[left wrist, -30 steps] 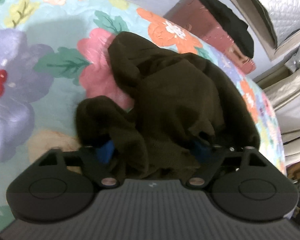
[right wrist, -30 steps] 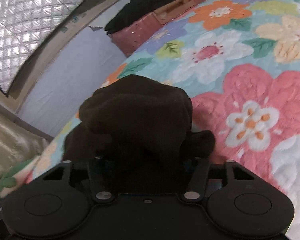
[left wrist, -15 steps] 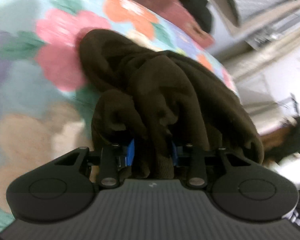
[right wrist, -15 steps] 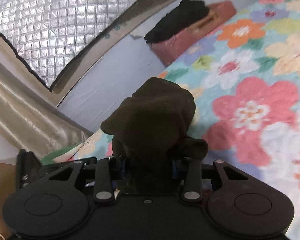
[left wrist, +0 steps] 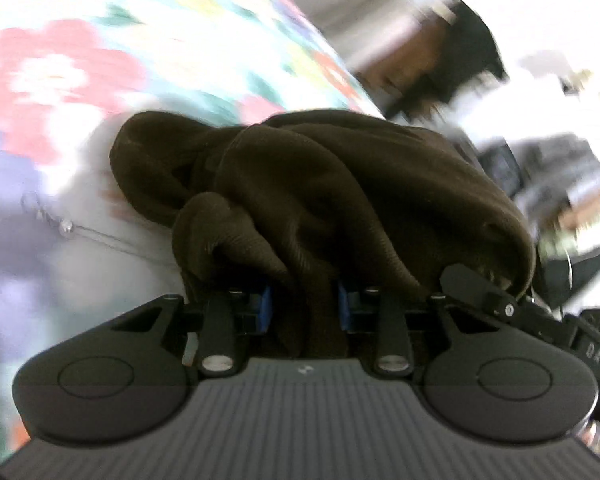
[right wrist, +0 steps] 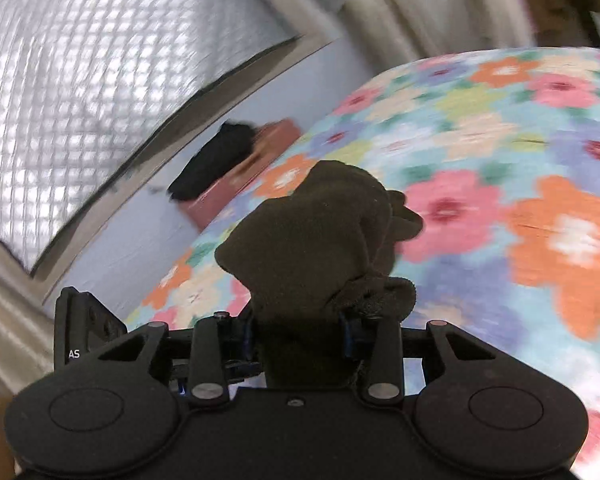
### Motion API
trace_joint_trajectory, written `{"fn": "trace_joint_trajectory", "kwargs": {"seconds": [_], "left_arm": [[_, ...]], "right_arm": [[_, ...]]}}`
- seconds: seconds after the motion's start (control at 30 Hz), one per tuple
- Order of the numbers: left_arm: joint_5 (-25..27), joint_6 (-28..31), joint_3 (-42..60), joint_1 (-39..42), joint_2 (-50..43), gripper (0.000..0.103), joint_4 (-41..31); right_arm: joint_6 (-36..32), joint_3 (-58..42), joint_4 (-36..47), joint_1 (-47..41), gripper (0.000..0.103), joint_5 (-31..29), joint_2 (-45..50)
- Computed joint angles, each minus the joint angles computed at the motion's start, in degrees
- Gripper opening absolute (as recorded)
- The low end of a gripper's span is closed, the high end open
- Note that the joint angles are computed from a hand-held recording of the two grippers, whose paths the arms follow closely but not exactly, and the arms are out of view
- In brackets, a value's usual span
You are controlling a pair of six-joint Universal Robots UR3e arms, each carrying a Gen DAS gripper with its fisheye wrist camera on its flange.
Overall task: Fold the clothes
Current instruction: 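Lift the garment with both tools and pull the grippers apart to spread it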
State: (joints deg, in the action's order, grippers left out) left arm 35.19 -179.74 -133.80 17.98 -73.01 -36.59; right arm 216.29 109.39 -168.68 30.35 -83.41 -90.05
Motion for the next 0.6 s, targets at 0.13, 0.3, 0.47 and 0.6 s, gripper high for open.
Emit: {"fn": "trace_joint_trajectory", "kwargs": {"seconds": [0.13,0.3,0.47,0.6], "left_arm": [[0.2,-3.4,-0.2,-8.6,-0.8,0.028,6.1],[5.9,-5.1,-0.8,-18.8,4.0,0.029,6.0],[18.4,-12.3,-3.8,-29.8,8.7,0.027,15.6],[27.6,-19.0,-3.5,-36.6,11.0,0.027,26.6]], "right_arm": [[2.1,16.4,-0.6,-3.8,0.043,0.2,-18.2],[7.9,28.8,2.1,3.1,0.043,-8.9,-35.3],[10.7,32.6,5.4,10.3,0.043,-21.1,-41.1],[1.2,29.9,1.2,11.1,0.042,-24.1,-40.4]]}}
